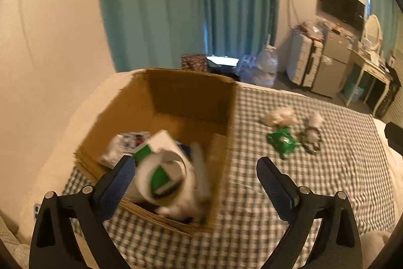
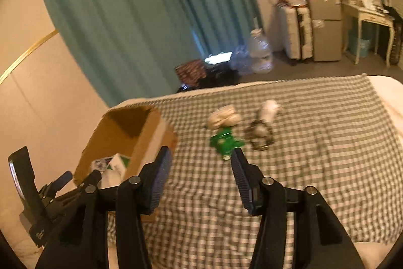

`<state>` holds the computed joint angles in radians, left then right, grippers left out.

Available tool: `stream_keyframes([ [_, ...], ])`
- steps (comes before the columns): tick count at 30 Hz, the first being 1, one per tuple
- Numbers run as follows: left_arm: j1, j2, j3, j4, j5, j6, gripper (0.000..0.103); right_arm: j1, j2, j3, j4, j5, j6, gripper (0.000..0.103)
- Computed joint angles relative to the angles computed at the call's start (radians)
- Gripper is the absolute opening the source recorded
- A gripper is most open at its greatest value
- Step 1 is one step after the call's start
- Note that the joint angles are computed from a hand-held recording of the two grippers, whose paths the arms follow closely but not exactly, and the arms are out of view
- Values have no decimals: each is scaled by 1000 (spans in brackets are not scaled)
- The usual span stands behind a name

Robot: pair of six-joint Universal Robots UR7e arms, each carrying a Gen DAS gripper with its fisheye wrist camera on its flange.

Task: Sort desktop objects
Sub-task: 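Move both tools back toward the green sachet and bead bracelet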

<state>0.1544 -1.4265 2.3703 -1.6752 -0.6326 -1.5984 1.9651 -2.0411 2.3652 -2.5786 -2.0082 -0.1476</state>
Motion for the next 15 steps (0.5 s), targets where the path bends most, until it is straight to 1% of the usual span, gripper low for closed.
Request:
stream_keyframes([
  [3, -3, 91, -12, -114, -22, 44, 100, -51, -65, 9, 22, 9, -40, 55],
  [6, 7, 183, -23, -242, -40, 107, 100, -103, -108, 27, 13, 6, -98, 55],
  [9, 27, 278, -42, -353, -53, 174, 100, -192, -148, 49, 9, 46, -156, 55],
  [12, 55, 354, -61, -434, -61, 225, 100, -283, -153, 68, -13, 89, -211, 55],
  [15, 96, 422, -73, -555, -68, 293, 100, -387, -149, 97, -54, 142, -273, 55],
])
